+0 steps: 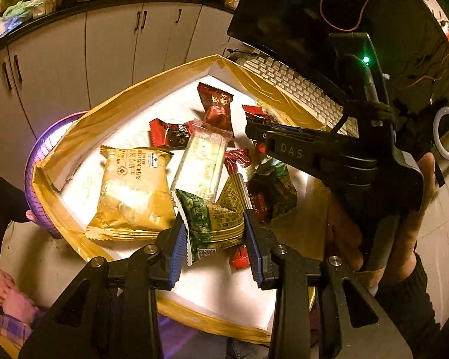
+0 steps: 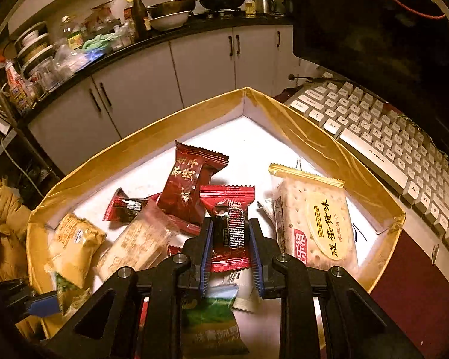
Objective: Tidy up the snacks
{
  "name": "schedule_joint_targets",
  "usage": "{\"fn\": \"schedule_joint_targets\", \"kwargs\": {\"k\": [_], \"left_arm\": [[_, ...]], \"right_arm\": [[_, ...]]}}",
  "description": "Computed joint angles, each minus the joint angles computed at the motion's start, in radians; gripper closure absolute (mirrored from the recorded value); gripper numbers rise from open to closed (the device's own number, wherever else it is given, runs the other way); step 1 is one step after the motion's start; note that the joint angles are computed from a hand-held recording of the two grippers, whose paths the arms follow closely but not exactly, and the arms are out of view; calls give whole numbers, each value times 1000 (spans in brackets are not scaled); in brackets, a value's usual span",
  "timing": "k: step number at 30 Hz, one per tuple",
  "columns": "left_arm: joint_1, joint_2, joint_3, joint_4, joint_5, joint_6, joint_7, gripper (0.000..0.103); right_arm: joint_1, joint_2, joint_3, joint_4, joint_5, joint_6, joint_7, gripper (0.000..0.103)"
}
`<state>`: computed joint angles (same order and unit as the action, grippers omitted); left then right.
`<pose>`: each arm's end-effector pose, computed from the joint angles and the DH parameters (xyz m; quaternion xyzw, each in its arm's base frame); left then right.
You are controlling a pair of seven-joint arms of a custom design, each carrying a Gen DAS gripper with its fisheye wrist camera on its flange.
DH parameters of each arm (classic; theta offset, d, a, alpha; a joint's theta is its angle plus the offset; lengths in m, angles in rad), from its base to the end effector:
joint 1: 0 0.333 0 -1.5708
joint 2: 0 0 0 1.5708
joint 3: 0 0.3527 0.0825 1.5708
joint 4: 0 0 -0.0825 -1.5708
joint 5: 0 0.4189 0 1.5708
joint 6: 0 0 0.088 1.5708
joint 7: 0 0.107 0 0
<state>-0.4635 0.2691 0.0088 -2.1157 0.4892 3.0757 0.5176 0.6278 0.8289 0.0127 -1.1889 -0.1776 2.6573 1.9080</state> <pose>0.5672 -0.3198 0.3702 -0.7031 0.6232 -0.3251 0.1081 0.6917 0.5168 0.3702 -0.7967 0.5134 -0.1490 0.2820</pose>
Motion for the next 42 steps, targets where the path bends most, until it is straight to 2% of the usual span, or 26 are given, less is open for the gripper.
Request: {"fn": "schedule_joint_targets", "kwargs": {"k": [4, 7, 9, 10, 13, 15, 17, 18, 19, 20, 23, 26, 27, 31, 33, 37, 40, 42], "left_arm": [[26, 12, -26, 25, -29, -30, 37, 69], [71, 19, -78, 38, -79, -67, 101, 68], [63, 22, -71, 42, -80, -70, 101, 67], [63, 23, -72, 43, -84, -70, 101, 65], [47, 30, -57, 54, -74, -73, 92, 59], [16, 34, -29, 66, -35, -92, 62, 54], [-31, 21, 8, 72, 45, -135, 2, 36], [-39, 16, 17, 70, 86, -133, -34, 33], [-59, 9, 38, 64, 147, -120, -91, 28], [-86, 2, 68, 60, 220, -116, -165, 27], [-127, -12, 99, 63, 359, -167, -317, 26], [-116, -26, 64, 64, 398, -232, -337, 26], [-116, -31, 55, 65, 426, -253, -347, 26], [-116, -50, 26, 65, 538, -324, -442, 26], [-105, -55, -2, 69, 547, -371, -443, 26], [-81, -70, -57, 71, 570, -446, -450, 26], [-59, -89, -95, 60, 595, -478, -475, 26], [-40, -96, -119, 57, 608, -489, -486, 26]], "right_arm": [[12, 46, -20, 85, -5, -60, 33, 80], [-1, 73, -2, 137, 16, -101, 28, 78], [3, 69, -14, 129, 14, -94, 50, 77], [-4, 64, -5, 120, 22, -87, 49, 72], [-46, 30, 46, 53, 81, -22, 30, 64], [-42, -7, 37, -11, 94, 33, 57, 58], [-9, -81, -10, -141, 77, 145, 137, 50], [2, -112, -24, -197, 68, 196, 168, 48], [23, -148, -50, -264, 53, 260, 209, 42], [68, -192, -109, -345, -11, 339, 314, 34], [254, -264, -326, -496, -55, 456, 467, 29], [336, -330, -409, -632, -46, 551, 545, 26], [332, -345, -400, -657, -26, 565, 542, 25], [243, -409, -277, -755, 42, 613, 509, 25], [214, -425, -237, -783, 68, 627, 490, 25], [261, -455, -265, -829, 126, 642, 455, 25], [201, -481, -186, -860, 147, 664, 420, 25], [224, -494, -199, -875, 174, 669, 394, 25]]}}
